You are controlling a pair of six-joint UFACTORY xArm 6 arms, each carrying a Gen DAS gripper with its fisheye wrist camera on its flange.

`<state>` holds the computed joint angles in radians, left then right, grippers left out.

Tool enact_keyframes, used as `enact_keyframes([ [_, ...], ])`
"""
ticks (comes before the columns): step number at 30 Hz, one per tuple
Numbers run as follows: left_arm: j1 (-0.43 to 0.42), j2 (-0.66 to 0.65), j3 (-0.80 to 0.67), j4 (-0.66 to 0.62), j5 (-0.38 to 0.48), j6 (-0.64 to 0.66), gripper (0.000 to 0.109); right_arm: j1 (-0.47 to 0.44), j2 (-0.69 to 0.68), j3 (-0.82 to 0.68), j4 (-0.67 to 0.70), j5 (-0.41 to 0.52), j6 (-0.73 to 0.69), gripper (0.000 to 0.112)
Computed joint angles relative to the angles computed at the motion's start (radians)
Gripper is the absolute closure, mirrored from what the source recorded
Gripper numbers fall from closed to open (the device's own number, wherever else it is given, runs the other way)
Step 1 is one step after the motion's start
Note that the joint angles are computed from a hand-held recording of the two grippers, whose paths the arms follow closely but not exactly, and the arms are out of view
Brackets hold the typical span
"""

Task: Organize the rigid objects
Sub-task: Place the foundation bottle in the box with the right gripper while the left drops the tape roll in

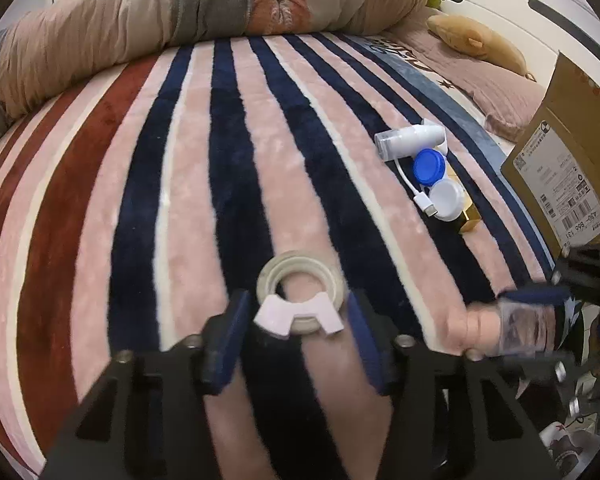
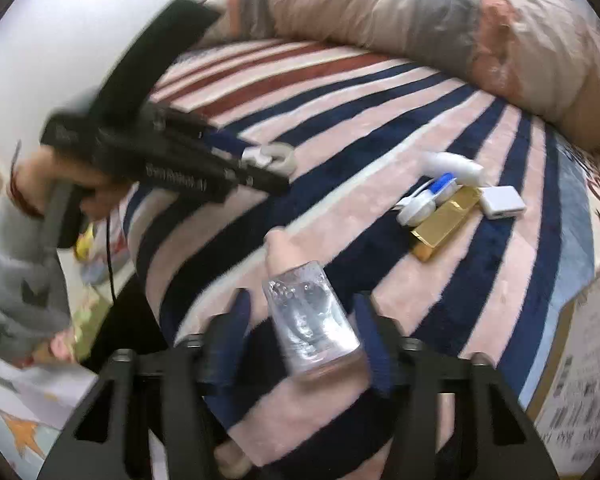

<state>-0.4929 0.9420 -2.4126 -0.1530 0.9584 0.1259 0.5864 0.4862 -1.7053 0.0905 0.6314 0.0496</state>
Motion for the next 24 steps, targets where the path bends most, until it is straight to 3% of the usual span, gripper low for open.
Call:
enact_keyframes([
  [4,0.01,-0.038,0.07,-0.046,-0.038,0.022,0.067,0.003,-0.007,0.015,-0.041,-0.01,0.075,0.085],
  [8,0.004,-0.032,0.071,-0.032,-0.061,0.002,0.067,0.016,0.009,-0.02,-0.291,0.032,0.34,0.085],
  [10,0.001,-0.025,0.063,-0.025,-0.067,-0.009,0.07,0.018,0.022,-0.038,-0.304,0.038,0.373,0.085],
  [14,-0.001,-0.053,0.102,-0.029,-0.098,-0.007,0.071,0.013,-0.013,-0.001,-0.28,-0.013,0.411,0.085],
  [20,-0.014,-0.17,0.217,-0.026,-0.183,0.016,0.071,0.015,-0.102,0.033,-0.399,-0.089,0.509,0.085],
  [24,-0.037,-0.22,0.217,-0.016,-0.214,0.041,0.071,0.002,-0.22,0.106,-0.553,-0.128,0.655,0.085],
])
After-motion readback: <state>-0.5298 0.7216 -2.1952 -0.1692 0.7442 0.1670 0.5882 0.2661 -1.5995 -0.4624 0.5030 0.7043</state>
